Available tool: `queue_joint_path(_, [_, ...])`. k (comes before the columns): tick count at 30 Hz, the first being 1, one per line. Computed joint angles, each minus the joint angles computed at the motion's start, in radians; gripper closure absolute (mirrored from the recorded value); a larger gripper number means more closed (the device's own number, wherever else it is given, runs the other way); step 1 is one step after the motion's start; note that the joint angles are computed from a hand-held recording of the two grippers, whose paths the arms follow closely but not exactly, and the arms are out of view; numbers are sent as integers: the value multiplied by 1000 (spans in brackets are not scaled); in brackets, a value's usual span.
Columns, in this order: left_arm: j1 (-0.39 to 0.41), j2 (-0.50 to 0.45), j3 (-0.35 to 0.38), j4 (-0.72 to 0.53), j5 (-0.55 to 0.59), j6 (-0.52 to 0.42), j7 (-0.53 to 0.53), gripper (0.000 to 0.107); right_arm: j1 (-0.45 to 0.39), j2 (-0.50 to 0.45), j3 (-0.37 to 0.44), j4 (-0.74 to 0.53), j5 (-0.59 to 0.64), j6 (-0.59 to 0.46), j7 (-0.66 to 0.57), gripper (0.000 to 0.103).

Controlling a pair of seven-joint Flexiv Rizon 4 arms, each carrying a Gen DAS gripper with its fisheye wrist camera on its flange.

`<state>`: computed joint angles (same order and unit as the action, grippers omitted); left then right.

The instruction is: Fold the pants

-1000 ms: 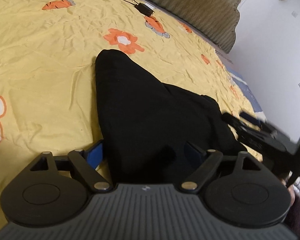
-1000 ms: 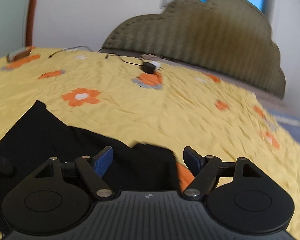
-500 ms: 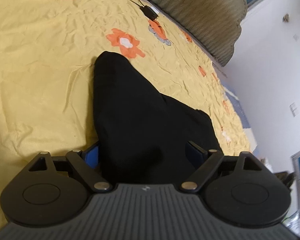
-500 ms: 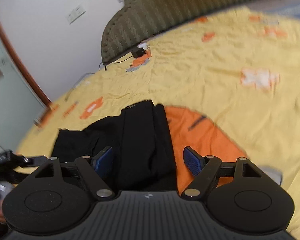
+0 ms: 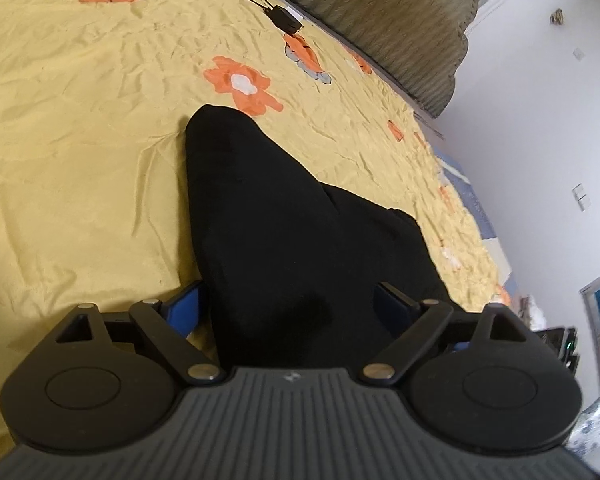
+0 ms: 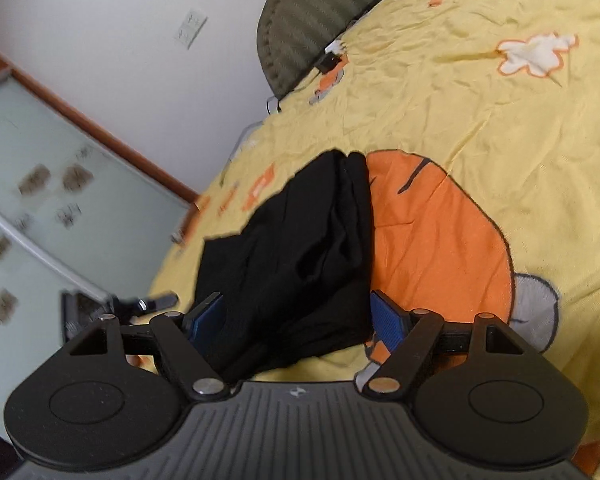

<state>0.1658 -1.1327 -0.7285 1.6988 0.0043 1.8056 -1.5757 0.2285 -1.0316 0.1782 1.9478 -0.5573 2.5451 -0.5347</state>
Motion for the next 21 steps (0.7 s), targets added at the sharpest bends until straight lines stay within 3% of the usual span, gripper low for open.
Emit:
queue_joint_path(4, [-39, 22, 42, -8, -28, 8, -28, 19, 17, -27, 1, -81, -10, -23, 36, 18])
queue_joint_path(8, [67, -81, -103, -1, 40, 39, -29, 19, 50, -33, -6, -89, -7, 40, -26, 17])
queue_joint_path(10, [75, -98, -115, -13, 33, 27, -52, 26, 73, -36, -4, -101, 90, 24, -13, 17])
queue_joint_path(11, [74, -96, -110, -10, 19, 26, -74, 32, 94, -14, -14, -92, 164, -40, 3, 18])
queue_joint_path(12, [89, -111, -124, -2, 33, 41, -78, 33, 139, 18, -48, -77, 248, -107, -21, 28])
queue_joint_path(14, [113, -120, -135, 10, 58, 40, -82, 36, 181, 67, -77, -37, 310, -164, -90, 29])
queue_joint_path(17, [151, -177, -189, -7, 89, 20, -68, 36, 95, 52, -11, -22, 175, -144, -94, 22])
queue_joint_path(21, [125, -176, -185, -58, 81, -27, -14, 32, 26, -23, 47, -95, 99, -54, -42, 13])
